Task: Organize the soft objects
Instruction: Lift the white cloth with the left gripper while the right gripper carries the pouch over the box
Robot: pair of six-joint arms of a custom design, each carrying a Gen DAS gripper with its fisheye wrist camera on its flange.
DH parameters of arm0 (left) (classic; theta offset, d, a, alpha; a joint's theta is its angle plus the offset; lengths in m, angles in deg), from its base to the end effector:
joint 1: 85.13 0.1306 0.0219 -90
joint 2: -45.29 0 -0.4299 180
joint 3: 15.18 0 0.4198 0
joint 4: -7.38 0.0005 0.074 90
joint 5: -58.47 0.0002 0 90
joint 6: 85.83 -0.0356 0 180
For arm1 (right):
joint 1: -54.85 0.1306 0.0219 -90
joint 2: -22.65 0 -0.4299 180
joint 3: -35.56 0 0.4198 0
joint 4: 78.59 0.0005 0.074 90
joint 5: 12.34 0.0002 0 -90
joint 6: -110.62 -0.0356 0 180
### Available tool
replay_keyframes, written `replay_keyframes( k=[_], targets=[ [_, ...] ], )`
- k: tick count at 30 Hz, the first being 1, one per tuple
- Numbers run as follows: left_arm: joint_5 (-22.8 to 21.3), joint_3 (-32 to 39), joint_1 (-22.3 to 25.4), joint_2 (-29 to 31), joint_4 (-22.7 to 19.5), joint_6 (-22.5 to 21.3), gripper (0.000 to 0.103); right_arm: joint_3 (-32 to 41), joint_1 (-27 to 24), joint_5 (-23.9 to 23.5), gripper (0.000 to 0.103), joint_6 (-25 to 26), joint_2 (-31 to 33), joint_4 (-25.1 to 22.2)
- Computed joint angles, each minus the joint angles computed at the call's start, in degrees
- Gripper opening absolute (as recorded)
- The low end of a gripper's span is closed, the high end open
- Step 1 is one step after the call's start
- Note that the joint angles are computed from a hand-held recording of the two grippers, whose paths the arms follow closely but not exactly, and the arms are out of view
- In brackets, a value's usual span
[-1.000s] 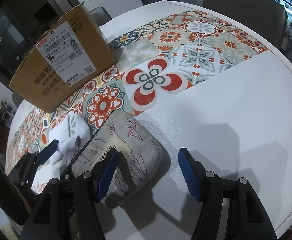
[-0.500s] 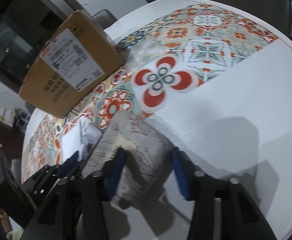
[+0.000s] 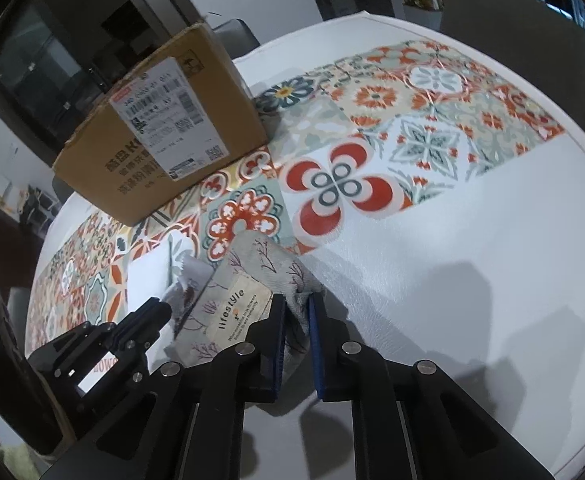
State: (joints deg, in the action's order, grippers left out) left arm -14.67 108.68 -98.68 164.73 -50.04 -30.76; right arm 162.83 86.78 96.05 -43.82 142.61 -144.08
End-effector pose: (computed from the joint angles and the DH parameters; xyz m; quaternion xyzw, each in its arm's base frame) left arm 0.6941 -0.1784 0.4509 0.4276 0.8363 -0.0784 0.3342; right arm 0.6085 0.3654 0.4648 0.3078 0.8991 0.0992 0.2950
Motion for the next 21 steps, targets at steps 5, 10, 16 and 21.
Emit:
replay_keyframes(
  k=[5, 10, 16, 21],
  targets=[
    [0.7, 0.54, 0.24, -0.49, 0.34, 2.42, 0.003, 2.37, 0.31, 0.93, 0.011, 2.96, 0.26, -0.75],
    [1.96, 1.48, 0.54, -0.98, 0.63, 4.6, 0.003, 3.86, 0.3, 0.92, 0.011, 4.76, 0.3, -0.61],
    [3.31, 3.32, 0.88, -1.14, 0.51, 7.24, 0.003, 5.55, 0.33, 1.43, 0.011, 6.48, 0.36, -0.24],
    [3.86, 4.5, 1.1, -1.38, 1.27, 9.13, 0.003, 7.7, 0.39, 2.25, 0.011, 8.02, 0.84, -0.69]
  ],
)
